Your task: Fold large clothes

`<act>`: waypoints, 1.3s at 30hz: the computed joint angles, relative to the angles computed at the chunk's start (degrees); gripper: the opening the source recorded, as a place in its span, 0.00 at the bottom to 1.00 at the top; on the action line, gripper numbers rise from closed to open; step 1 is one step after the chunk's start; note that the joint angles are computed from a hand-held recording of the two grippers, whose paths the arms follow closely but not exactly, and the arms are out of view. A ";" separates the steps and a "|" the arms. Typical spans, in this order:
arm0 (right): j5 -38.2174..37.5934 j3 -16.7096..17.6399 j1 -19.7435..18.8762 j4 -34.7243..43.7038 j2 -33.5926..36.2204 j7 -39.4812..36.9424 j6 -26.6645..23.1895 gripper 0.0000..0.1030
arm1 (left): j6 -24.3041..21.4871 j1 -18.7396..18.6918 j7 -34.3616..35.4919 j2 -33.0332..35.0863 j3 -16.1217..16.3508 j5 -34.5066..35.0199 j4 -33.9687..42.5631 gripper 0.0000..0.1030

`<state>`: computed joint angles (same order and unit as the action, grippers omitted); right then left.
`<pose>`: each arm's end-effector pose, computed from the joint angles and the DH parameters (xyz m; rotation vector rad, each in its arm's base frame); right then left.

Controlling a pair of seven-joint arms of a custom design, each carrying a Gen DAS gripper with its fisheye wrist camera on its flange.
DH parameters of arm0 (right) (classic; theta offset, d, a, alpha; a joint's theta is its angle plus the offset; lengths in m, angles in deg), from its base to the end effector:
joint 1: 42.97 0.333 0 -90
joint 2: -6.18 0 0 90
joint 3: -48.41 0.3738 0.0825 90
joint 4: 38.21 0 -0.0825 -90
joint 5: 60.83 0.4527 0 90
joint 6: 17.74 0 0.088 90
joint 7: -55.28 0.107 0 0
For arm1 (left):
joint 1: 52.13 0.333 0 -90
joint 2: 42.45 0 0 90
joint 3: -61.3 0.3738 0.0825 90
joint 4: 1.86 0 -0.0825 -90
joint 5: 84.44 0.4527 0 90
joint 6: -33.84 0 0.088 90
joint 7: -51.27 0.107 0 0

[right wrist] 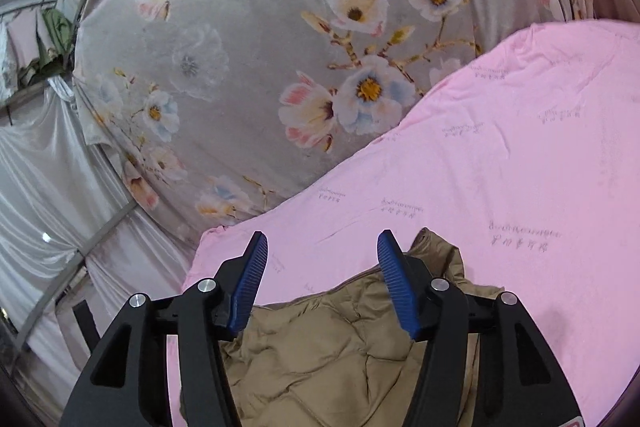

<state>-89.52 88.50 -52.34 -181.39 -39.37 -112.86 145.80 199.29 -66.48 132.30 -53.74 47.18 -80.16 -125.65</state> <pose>0.3391 0.3129 0.6039 -0.8256 1.8209 -0.5746 0.5181 -0.2984 0.6203 -1.3332 2.0610 -1.0291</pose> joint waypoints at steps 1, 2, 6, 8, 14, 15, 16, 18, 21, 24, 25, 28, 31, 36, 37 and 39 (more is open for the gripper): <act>-0.57 0.13 1.09 2.57 1.48 -3.18 -4.51 0.54 | -1.16 -1.63 2.13 -0.09 0.36 -1.75 0.25 0.71; -1.19 0.51 2.02 4.82 3.12 -5.54 -8.87 0.53 | -1.95 -2.74 3.45 0.06 0.39 -3.08 0.33 0.71; -5.23 4.31 4.02 15.15 16.02 -14.90 -22.94 0.28 | -6.61 -4.38 4.59 2.90 -1.79 -2.58 2.18 0.69; -7.41 6.03 4.43 18.84 23.04 -17.32 -26.02 0.20 | -9.30 -3.92 0.94 5.53 -3.56 2.45 3.65 0.65; -13.16 7.24 5.97 25.04 38.01 -20.09 -32.63 0.15 | -15.67 -4.97 -6.52 12.74 -2.69 9.07 8.77 0.61; -12.70 6.41 6.42 25.53 39.74 -20.78 -33.31 0.15 | -15.84 -5.11 -7.92 13.53 -2.27 11.01 9.48 0.61; -12.44 5.58 6.91 25.60 40.53 -21.07 -33.97 0.15 | -15.99 -5.18 -8.66 14.02 -1.88 12.03 10.08 0.61; -12.01 3.88 7.81 25.65 41.67 -21.27 -35.94 0.15 | -17.73 -5.47 -12.08 15.81 -0.95 16.32 12.31 0.61; -8.74 0.27 8.94 22.86 40.39 -20.82 -33.75 0.12 | -18.58 -5.14 -11.46 17.94 -0.37 14.94 14.28 0.62; -6.86 -3.03 10.29 19.39 38.50 -18.44 -30.79 0.12 | -17.03 -5.42 -12.20 19.31 0.26 15.37 14.49 0.65; -6.58 -4.07 10.78 18.52 38.25 -17.65 -29.19 0.12 | -16.32 -5.62 -12.89 19.38 0.49 16.09 14.14 0.66; -6.32 -7.02 12.28 16.40 37.84 -15.55 -24.60 0.12 | -13.84 -6.03 -15.33 19.85 1.01 17.75 13.32 0.67; -7.75 -9.18 13.88 15.62 38.30 -13.34 -22.33 0.11 | -11.96 -6.17 -17.24 20.32 1.40 18.27 12.90 0.68; -10.57 -12.32 16.85 15.10 39.08 -10.12 -20.70 0.11 | -9.09 -6.29 -19.93 20.70 1.92 19.34 12.02 0.70; -11.16 -12.96 17.44 14.92 39.16 -9.45 -20.31 0.11 | -8.48 -6.08 -19.86 20.75 1.85 18.70 11.83 0.70; -12.04 -14.34 18.63 14.41 39.18 -8.17 -19.32 0.11 | -7.18 -5.60 -19.31 20.79 1.64 16.92 11.40 0.71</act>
<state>-101.57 74.17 -33.70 -166.98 -0.20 -121.04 126.48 192.11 -72.09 112.99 -32.95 48.82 -63.24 -114.25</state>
